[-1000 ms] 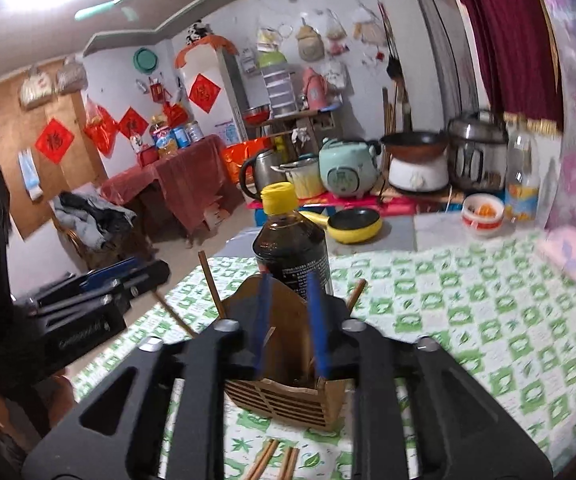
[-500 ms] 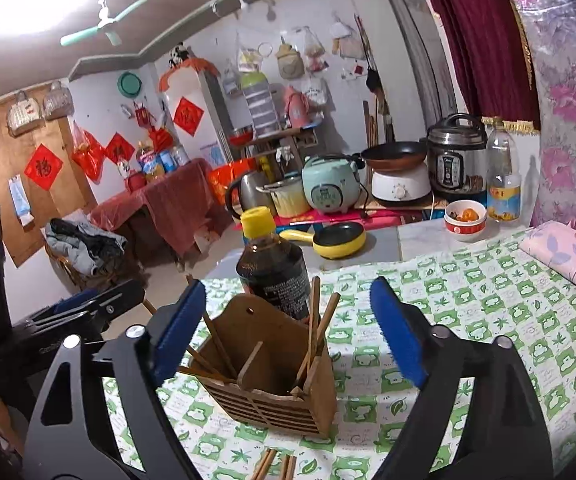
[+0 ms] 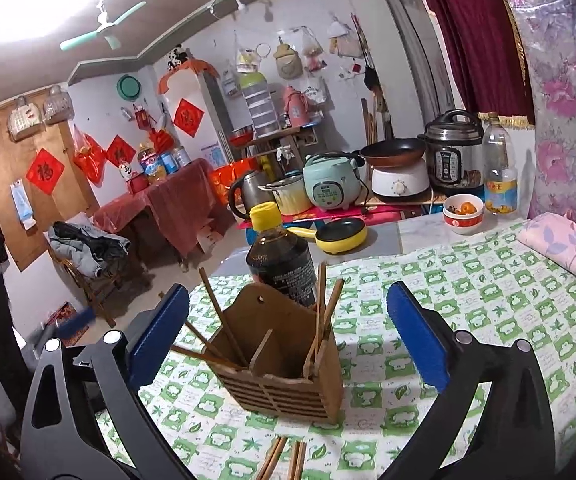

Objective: Organize utensils
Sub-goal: 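Move both open tools back to the remaining chopsticks on the table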

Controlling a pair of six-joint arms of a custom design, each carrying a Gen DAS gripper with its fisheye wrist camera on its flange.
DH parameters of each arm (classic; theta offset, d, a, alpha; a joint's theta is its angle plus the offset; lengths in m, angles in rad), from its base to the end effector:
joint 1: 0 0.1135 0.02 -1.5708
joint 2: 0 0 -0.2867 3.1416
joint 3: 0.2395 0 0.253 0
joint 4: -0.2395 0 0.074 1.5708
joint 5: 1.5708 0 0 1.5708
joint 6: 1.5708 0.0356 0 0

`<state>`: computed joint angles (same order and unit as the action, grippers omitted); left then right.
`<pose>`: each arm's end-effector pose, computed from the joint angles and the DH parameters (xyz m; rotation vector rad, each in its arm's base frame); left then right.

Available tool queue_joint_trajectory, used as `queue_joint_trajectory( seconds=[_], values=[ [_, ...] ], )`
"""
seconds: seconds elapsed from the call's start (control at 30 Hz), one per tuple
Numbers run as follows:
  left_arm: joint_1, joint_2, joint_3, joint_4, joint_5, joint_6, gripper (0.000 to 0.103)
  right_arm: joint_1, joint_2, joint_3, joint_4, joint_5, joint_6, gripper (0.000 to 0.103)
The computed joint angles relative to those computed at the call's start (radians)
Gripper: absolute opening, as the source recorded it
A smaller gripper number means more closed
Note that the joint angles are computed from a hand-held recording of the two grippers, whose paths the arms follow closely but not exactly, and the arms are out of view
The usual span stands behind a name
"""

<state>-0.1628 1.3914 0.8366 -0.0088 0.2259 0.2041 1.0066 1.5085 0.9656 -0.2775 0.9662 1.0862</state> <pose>0.2960 -0.0567 0.2591 0.5175 2.0621 -0.2165 0.1894 0.2445 0.2551 0.4830 1.9438 0.1536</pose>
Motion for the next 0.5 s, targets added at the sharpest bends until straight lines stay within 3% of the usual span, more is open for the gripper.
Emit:
queue_joint_trajectory(
  seconds=[0.13,0.27,0.5],
  values=[
    [0.066,-0.025,-0.119,-0.012,0.072,0.051,0.097,0.07,0.053,0.057,-0.165,0.012,0.119,0.096],
    [0.139,-0.035,-0.217,-0.024,0.125,0.101,0.097,0.197,0.182,0.075,-0.384,0.017,0.406,0.097],
    [0.223,-0.038,-0.336,-0.121,0.163,0.229,0.097,0.351,0.383,0.09,-0.477,-0.139,0.623,0.097]
  ],
)
